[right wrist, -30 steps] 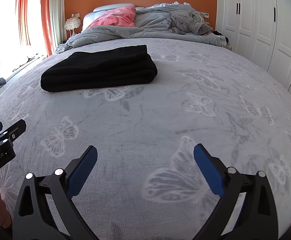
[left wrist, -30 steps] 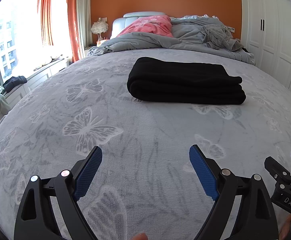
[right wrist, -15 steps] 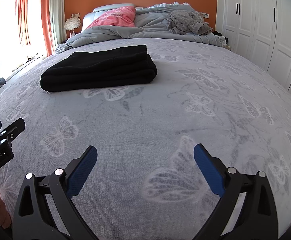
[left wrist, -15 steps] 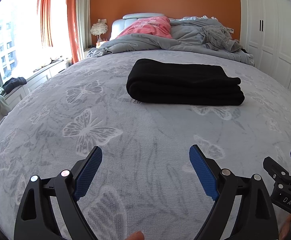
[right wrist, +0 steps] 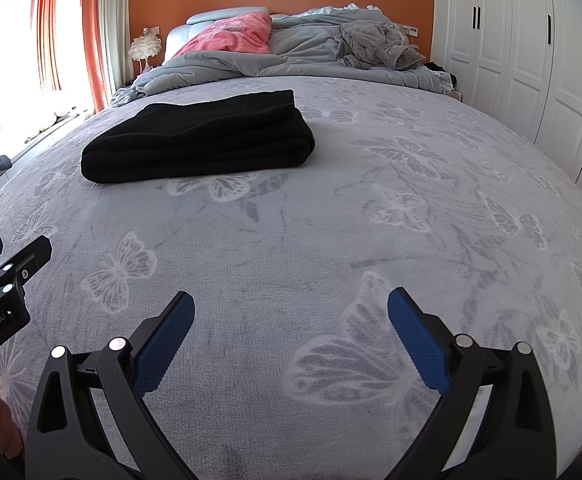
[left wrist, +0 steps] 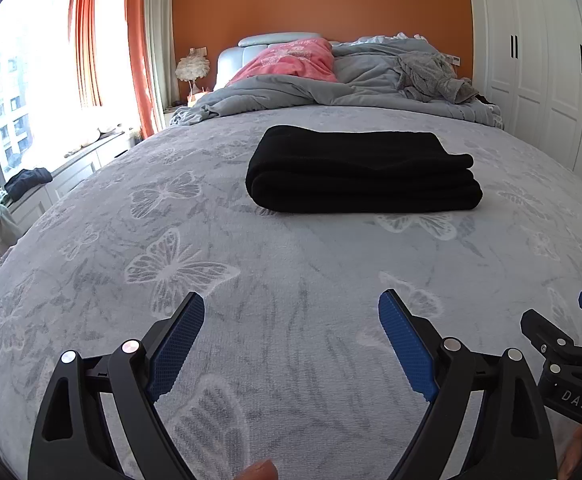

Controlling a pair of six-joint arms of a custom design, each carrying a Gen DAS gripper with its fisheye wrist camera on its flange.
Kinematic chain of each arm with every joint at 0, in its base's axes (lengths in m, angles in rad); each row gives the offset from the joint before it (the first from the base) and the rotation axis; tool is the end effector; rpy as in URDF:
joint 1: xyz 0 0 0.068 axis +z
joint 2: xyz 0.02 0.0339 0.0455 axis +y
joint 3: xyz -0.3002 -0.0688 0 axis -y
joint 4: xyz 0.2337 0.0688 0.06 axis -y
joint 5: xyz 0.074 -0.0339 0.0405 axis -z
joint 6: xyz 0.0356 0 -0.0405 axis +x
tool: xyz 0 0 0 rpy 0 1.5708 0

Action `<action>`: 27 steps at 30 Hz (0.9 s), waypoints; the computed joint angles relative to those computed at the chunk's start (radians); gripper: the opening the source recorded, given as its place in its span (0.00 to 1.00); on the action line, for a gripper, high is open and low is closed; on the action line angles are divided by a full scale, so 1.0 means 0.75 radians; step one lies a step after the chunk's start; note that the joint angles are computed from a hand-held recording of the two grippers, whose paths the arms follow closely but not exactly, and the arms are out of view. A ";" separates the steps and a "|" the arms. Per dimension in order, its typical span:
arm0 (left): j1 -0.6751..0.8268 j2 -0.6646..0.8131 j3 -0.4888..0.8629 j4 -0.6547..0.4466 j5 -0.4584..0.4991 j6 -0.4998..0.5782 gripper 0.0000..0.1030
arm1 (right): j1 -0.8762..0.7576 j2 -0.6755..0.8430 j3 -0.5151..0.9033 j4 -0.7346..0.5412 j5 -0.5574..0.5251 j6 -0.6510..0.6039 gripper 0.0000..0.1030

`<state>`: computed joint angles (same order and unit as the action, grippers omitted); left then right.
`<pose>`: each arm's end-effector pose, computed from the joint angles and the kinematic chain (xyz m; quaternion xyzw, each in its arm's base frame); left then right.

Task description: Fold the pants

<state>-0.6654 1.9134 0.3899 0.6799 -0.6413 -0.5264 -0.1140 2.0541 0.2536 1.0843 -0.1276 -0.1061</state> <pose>0.2177 -0.1438 0.0891 -0.0502 0.8926 0.0544 0.4447 0.2461 -0.0236 0.0663 -0.0228 0.9083 0.0123 0.4174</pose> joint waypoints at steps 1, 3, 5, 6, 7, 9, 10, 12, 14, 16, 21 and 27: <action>-0.001 0.001 0.002 0.001 0.001 0.004 0.84 | 0.000 -0.001 -0.001 0.000 0.000 0.000 0.92; -0.005 0.002 0.000 0.006 0.002 0.012 0.84 | 0.000 -0.002 -0.002 -0.001 0.000 0.000 0.92; -0.003 0.003 0.004 0.003 0.011 0.021 0.84 | 0.000 -0.002 -0.002 0.001 0.000 0.000 0.92; 0.001 0.002 0.006 0.003 0.023 0.026 0.84 | 0.001 -0.001 -0.001 0.000 0.001 0.000 0.92; 0.001 0.004 0.012 -0.006 0.023 0.026 0.84 | 0.001 -0.001 -0.001 0.000 0.001 0.000 0.92; -0.002 0.007 0.018 -0.015 0.024 0.029 0.84 | 0.001 -0.001 -0.002 0.002 0.001 0.001 0.92; -0.008 0.009 0.024 -0.025 0.015 0.026 0.84 | 0.001 -0.001 -0.002 0.002 0.001 0.001 0.92; -0.014 0.010 0.027 -0.031 0.013 0.030 0.84 | 0.002 0.000 -0.001 0.000 0.002 0.001 0.92; -0.019 0.012 0.030 -0.039 0.009 0.029 0.84 | 0.002 -0.002 -0.004 0.004 0.002 0.002 0.92; -0.018 0.013 0.030 -0.038 0.007 0.027 0.83 | 0.002 0.001 0.000 0.002 0.001 0.001 0.92; -0.014 0.012 0.028 -0.037 0.004 0.021 0.83 | 0.004 0.002 -0.005 0.021 0.004 -0.012 0.92; -0.004 0.015 0.023 -0.032 0.010 0.011 0.83 | 0.011 0.002 -0.006 0.021 0.011 -0.015 0.92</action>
